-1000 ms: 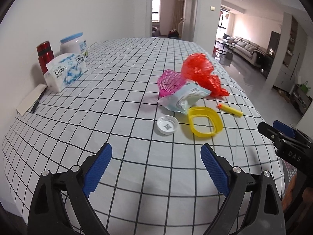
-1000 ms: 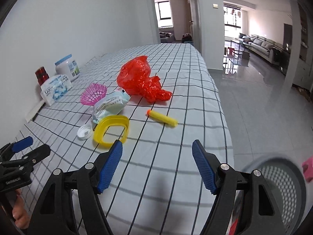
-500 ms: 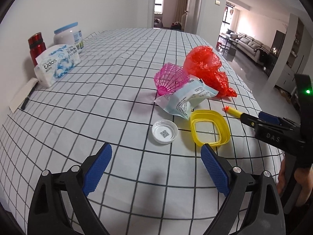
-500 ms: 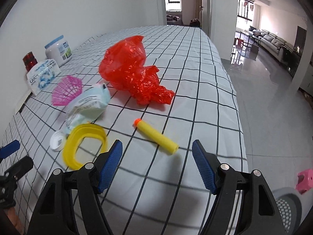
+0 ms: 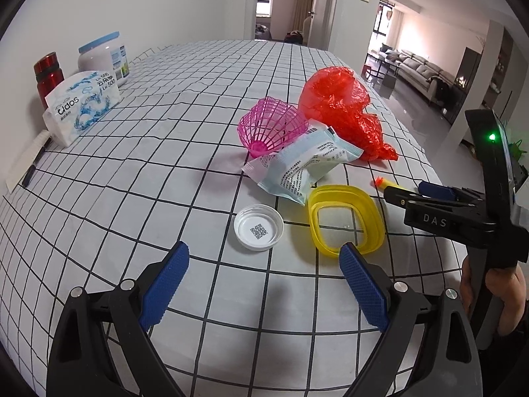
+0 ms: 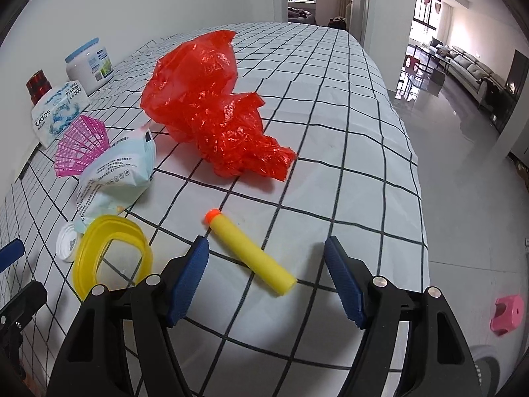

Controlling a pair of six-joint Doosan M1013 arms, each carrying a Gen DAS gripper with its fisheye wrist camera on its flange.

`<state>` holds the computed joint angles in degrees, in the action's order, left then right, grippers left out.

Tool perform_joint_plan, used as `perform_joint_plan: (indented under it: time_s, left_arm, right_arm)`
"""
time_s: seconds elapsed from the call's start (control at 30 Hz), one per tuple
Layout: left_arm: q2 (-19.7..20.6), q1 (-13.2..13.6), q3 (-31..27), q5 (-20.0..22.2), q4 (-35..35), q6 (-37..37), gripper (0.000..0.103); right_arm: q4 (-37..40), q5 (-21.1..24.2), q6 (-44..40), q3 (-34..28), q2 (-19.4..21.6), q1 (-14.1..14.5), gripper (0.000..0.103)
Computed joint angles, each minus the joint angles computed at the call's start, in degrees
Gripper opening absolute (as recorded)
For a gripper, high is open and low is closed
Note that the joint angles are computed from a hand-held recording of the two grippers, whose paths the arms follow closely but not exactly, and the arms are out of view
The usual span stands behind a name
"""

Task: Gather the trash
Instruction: 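Grasp the yellow foam dart with the right gripper, then grasp the yellow plastic ring with the left gripper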

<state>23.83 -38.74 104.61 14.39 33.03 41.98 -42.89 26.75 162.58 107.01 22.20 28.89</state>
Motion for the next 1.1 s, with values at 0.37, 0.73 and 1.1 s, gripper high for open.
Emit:
perform_joint_plan:
  time_s: [0.37,0.73,1.1]
  left_arm:
    - [0.0,-0.3,0.1,0.2,1.8,-1.7,0.090]
    - [0.5,-2.0,-0.6,0.9,-1.2,1.5,0.090]
    - [3.5,-3.7,-4.5,3.5,-10.9,10.5,0.090]
  right_arm:
    - [-2.1,0.9,-1.1,-0.6,0.5,1.2,0.032]
    - [-12.6,-2.1,15.8,4.9,-3.4,2.8,0.012]
    - [-29.3,1.1,45.1,13.5,-9.4,7.4,0.012]
